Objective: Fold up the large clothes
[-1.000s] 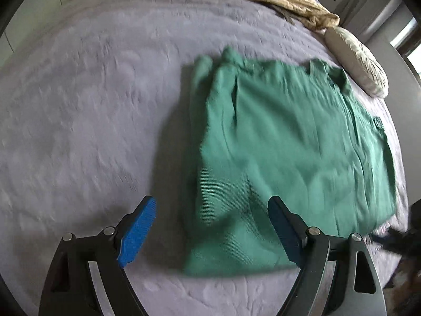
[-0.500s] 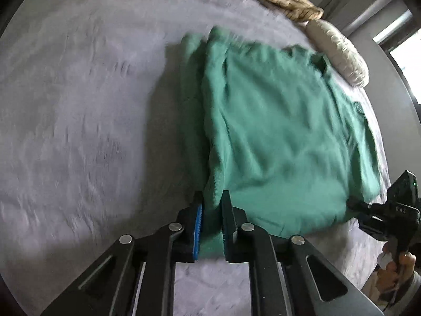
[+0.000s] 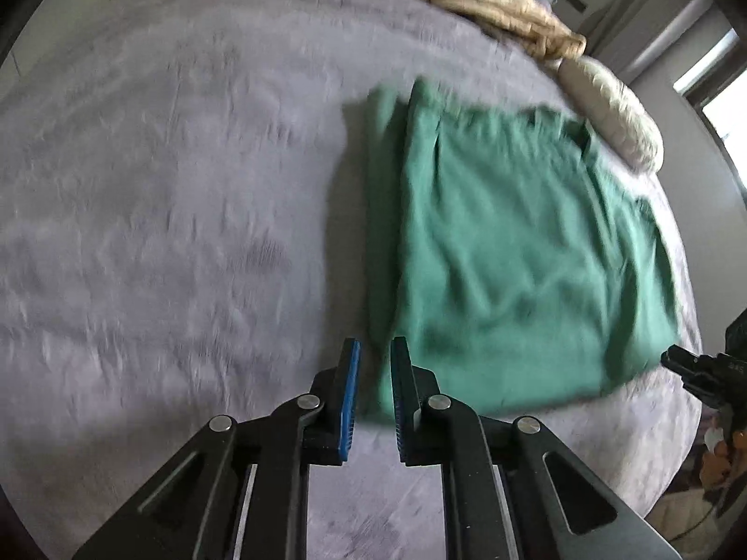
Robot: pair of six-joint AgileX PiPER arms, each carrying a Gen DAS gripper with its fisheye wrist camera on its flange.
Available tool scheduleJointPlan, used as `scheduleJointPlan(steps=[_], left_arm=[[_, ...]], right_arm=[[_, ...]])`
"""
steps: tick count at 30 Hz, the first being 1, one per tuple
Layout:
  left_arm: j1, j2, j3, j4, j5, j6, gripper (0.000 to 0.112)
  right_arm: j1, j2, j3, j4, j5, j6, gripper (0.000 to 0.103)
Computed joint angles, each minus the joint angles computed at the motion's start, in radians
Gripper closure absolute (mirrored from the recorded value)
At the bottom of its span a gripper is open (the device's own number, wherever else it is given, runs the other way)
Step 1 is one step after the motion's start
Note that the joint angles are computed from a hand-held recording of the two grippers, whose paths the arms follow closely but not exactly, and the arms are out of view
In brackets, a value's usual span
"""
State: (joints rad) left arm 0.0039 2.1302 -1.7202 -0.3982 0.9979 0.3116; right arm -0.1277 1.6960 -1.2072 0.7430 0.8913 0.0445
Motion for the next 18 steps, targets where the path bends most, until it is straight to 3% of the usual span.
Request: scheduleJointPlan(steps=[2, 8, 9, 12, 14, 16, 18], left_arm=[[-0.032, 0.045, -0.080, 0.010, 0.003, -0.036, 0.098], [-0.152, 0.208, -0.257, 0.158, -0.017, -0.180, 0.098], [-0.158, 0.221, -0.267, 0.178, -0.015, -0.193, 0.098], [-0.155, 0.252, -0.281, 0.167, -0.024, -0.182, 0.098], [-0.146, 0.249, -0.293, 0.165, -0.005, -0.178, 0.098], [-0.136, 0.236, -0.290, 0.166, 0.009, -0.174, 0.098], [-0.152, 0.210, -0.272, 0.277, -0.001, -0.249, 0.098]], right_arm=[[-0.053, 0.022, -0.085, -0.166, 0.005, 0.090, 0.084], [-0.138, 0.154, -0.261, -0.455, 0.019, 0.215, 0.084], [-0.163, 0.182, -0.260, -0.468, 0.013, 0.220, 0.084], [-0.213, 0.239, -0.233, -0.407, -0.022, 0.158, 0.103], [-0.251, 0.217, -0.180, -0.340, -0.048, 0.071, 0.103], [-0.230, 0.207, -0.166, -0.357, -0.066, 0.100, 0.103], [-0.223, 0.184, -0.167, -0.394, -0.042, 0.149, 0.103]])
